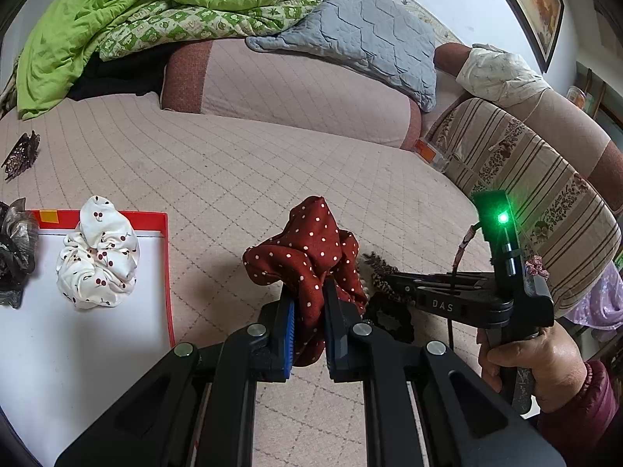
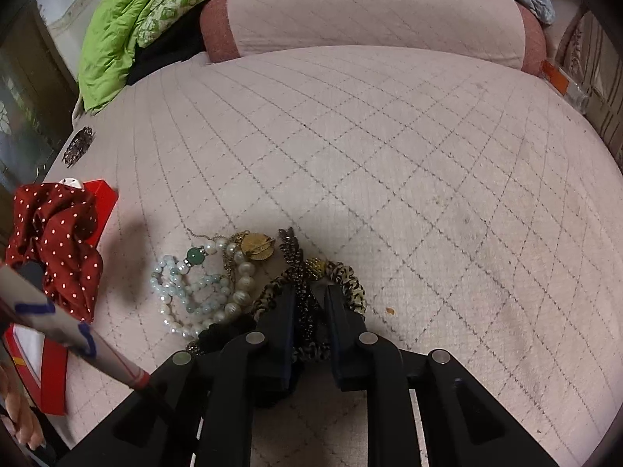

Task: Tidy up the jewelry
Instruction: 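Grasp the purple beaded strand with the right tool while the left tool holds the red scrunchie, then carry the red scrunchie and purple strand toward the box with both tools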

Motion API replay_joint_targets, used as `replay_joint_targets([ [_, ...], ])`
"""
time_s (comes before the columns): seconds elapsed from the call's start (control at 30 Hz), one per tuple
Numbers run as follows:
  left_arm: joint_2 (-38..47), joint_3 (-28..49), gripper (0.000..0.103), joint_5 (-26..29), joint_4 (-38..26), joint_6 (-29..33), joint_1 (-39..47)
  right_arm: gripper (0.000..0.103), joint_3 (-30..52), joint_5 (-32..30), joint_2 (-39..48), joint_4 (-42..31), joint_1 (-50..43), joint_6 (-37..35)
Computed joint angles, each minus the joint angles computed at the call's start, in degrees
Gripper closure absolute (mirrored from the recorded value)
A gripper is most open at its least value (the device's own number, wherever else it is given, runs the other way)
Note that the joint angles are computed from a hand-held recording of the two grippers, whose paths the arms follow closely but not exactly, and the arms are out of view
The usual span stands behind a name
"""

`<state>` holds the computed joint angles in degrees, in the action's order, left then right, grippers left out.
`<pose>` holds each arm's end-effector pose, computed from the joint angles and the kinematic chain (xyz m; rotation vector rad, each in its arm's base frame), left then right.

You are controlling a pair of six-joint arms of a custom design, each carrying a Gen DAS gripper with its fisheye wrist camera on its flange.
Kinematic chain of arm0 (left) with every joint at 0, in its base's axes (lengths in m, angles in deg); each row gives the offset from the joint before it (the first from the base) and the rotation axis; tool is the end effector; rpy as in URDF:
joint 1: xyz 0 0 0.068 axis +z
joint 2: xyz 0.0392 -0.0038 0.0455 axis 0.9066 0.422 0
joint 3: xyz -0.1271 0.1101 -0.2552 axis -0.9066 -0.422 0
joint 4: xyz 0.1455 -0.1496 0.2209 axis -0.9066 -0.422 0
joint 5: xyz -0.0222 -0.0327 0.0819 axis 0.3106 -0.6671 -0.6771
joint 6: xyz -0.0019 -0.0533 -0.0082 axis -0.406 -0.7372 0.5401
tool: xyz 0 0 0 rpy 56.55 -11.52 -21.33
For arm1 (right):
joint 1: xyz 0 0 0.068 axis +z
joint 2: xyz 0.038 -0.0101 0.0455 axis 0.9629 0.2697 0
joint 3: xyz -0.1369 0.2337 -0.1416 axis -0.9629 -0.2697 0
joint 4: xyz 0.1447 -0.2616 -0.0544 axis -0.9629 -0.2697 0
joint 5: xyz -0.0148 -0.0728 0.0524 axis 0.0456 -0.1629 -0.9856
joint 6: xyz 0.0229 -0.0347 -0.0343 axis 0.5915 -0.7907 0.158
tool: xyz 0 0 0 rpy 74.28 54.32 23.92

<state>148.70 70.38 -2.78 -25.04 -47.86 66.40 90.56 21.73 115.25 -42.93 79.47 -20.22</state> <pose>0.3319 -0.0150 0.1791 0.6278 2.2806 -0.7118 0.3023 0.0265 0.1471 0.2941 2.5696 0.1298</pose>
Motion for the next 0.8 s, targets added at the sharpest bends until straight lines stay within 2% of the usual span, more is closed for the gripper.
replay_joint_targets([
  [0.17,-0.42,-0.34,0.091,0.16,0.47,-0.27,0.12,0.091,-2.16,0.29,-4.94,2.22,-0.75,0.91],
  [0.43,-3.77,-2.24,0.091,0.26,1.84,-0.01,1.50,0.091,-8.12,-0.90,-16.47,12.55,0.66,4.67],
  [0.8,-8.58,-4.23,0.091,0.48,2.03,0.70,4.77,0.091,-6.12,2.03,-14.02,17.78,9.32,10.33],
])
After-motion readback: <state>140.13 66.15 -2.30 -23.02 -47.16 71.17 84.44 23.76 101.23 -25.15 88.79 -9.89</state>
